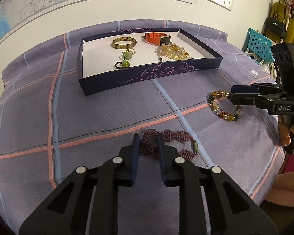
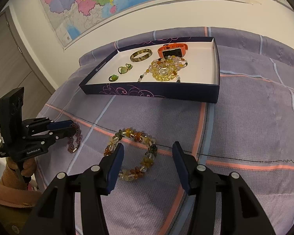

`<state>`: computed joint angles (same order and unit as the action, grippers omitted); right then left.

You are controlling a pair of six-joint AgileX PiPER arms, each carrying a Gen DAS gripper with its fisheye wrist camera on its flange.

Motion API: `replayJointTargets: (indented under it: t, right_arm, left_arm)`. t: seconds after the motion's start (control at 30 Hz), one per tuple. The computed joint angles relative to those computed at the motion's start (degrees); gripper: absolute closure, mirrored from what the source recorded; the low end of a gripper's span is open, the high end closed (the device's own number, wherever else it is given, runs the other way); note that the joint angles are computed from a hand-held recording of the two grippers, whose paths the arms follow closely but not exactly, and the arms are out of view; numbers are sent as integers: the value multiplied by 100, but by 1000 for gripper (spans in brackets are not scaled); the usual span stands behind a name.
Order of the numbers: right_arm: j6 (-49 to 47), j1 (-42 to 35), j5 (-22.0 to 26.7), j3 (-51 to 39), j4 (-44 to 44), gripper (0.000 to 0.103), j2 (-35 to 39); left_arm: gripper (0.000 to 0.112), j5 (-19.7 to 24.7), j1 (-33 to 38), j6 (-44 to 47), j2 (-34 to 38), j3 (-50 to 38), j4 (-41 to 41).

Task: Organize jewelry
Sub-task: 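Grasp the amber bead bracelet with right tool while left tool grasps maroon beaded bracelet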

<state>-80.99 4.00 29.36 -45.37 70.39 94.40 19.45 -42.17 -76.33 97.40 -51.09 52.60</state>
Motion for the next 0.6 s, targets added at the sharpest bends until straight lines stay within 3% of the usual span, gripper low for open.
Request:
replayJointTargets:
  t: [0.27,0.43,0.6]
  right_arm:
    - [45,468,-707,156,-88,53,-126]
    - [328,733,-1071,148,-400,65,-137]
    - [627,1009,-1456,175,-783,67,-151]
  left_arm:
    - [98,77,-132,-360,-46,33,255]
    - [98,12,-141,-454,-98,98,291]
    - [98,-108,-65,-402,-94,152,175]
